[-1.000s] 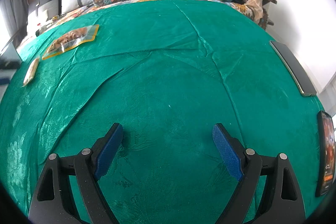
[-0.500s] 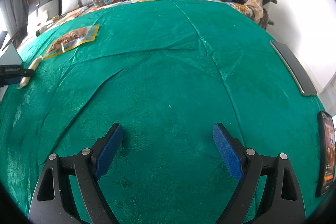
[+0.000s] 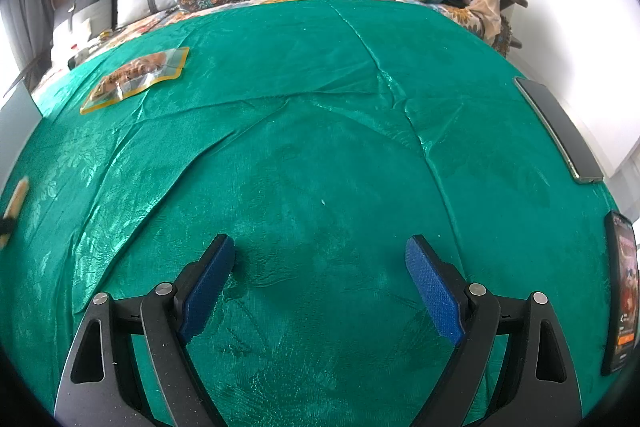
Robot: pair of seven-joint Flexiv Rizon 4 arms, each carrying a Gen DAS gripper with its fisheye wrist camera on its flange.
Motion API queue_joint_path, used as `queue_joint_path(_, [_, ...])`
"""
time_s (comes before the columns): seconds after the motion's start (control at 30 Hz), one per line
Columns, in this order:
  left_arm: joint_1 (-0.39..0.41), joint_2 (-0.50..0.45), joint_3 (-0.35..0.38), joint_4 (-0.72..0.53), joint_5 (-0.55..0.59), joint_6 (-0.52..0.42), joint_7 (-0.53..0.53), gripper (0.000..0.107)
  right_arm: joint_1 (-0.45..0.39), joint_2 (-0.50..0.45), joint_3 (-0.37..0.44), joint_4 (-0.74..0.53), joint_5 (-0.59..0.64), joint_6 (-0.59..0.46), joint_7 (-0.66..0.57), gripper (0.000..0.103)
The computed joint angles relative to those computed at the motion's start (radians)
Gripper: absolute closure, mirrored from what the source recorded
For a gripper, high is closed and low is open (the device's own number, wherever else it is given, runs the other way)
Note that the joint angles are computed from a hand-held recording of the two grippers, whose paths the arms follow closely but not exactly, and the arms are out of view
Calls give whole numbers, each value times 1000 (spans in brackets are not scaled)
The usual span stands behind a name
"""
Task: Organize snacks
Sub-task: 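Set the cream bar back down on the bed with the left gripper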
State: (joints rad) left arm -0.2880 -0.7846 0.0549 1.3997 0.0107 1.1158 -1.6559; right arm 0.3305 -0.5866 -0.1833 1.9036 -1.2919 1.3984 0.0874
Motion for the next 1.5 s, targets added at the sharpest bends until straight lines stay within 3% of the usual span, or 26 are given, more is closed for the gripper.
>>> queue_joint_path(0.07, [-5,-10,15,-10,3,-1,-25,25,-1,0,1,0,0,0,0,13])
queue_joint_path(0.27, [18,-39,5,-1,-13,83,-24,4,-3,0,0,1,-5,1,6,13])
queue_joint_path(0.53, [20,-54,7,27,-26,200,5,4,-5,-1,2,-1,-6,1,6,13])
queue_joint_path(1.4, [11,-59,19,23,-59,204,31,4,-19,8,11,12,-17,-1,14,11])
queue_joint_path(1.5, [10,-59,19,24,-60,204,31,4,-36,4,53,3,59,-10,-119,13])
